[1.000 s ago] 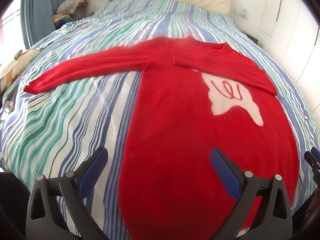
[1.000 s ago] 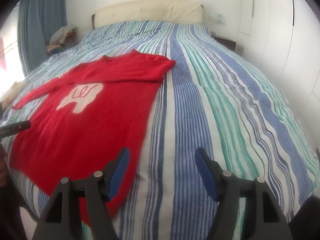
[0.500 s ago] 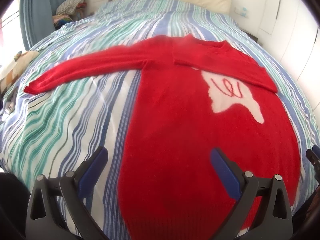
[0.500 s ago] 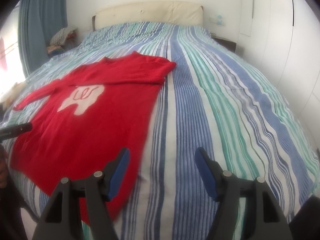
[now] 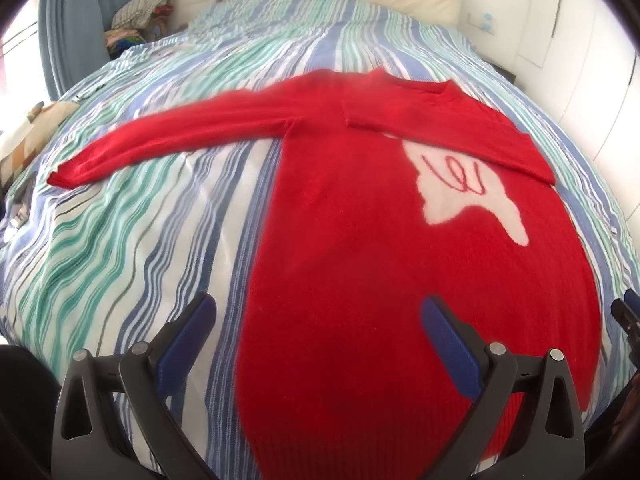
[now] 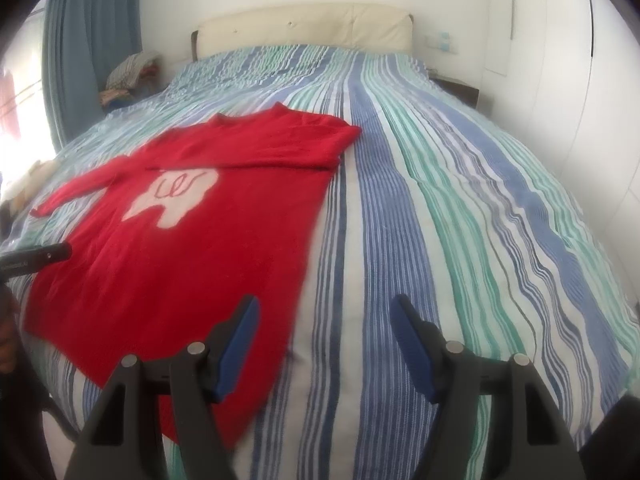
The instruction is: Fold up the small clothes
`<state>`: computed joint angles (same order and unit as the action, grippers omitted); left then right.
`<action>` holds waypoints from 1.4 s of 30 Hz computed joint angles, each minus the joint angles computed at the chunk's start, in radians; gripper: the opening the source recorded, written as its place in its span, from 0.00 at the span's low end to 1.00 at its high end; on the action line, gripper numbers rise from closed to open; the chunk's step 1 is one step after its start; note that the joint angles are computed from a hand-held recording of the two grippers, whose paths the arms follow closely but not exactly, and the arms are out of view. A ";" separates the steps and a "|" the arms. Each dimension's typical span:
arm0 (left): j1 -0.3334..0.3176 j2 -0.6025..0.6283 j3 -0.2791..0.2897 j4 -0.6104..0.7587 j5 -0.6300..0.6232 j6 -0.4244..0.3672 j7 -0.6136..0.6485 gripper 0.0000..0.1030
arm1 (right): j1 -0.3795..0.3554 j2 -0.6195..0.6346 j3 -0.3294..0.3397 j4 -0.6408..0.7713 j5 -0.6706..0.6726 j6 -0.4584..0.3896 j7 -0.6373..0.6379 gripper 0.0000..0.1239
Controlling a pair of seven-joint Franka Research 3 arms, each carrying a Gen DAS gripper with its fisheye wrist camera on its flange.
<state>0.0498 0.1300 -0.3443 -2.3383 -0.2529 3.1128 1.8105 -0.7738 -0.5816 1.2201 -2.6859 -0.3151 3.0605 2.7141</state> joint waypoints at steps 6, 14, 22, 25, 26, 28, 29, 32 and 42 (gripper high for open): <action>0.006 -0.001 -0.005 0.001 -0.008 -0.005 0.005 0.99 | 0.001 -0.007 0.000 0.000 -0.001 0.001 0.004 0.54; 0.082 -0.014 -0.075 0.061 -0.280 -0.080 0.238 0.99 | 0.021 -0.019 -0.017 -0.009 0.003 0.008 0.004 0.54; 0.049 0.052 0.083 0.215 -0.269 -0.237 0.178 0.99 | 0.025 -0.008 -0.025 -0.013 0.006 0.014 -0.003 0.54; 0.088 0.102 0.116 0.310 -0.299 -0.323 0.143 0.99 | 0.016 -0.009 -0.019 -0.011 0.005 0.022 -0.009 0.54; 0.103 0.124 0.128 0.346 -0.308 -0.342 0.119 0.99 | 0.014 -0.008 -0.017 -0.011 0.005 0.024 -0.012 0.54; 0.120 0.185 0.164 0.432 -0.279 -0.371 0.032 0.99 | 0.010 -0.001 -0.013 -0.010 0.008 0.028 -0.020 0.54; 0.117 0.224 0.193 0.483 -0.231 -0.379 -0.045 0.99 | 0.009 0.002 -0.012 -0.010 0.010 0.028 -0.022 0.54; 0.121 0.347 0.260 0.653 -0.120 -0.435 -0.238 0.98 | 0.000 0.010 -0.004 -0.005 0.014 0.032 -0.030 0.54; 0.181 0.578 0.226 0.962 0.050 -0.568 -0.464 0.53 | -0.015 0.034 0.035 0.029 -0.001 -0.002 -0.069 0.54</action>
<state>0.2305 0.7082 -0.1184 -1.3762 -0.2027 2.5450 1.3469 -0.7887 -0.5480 1.2551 -2.6572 -0.3160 3.0582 2.6453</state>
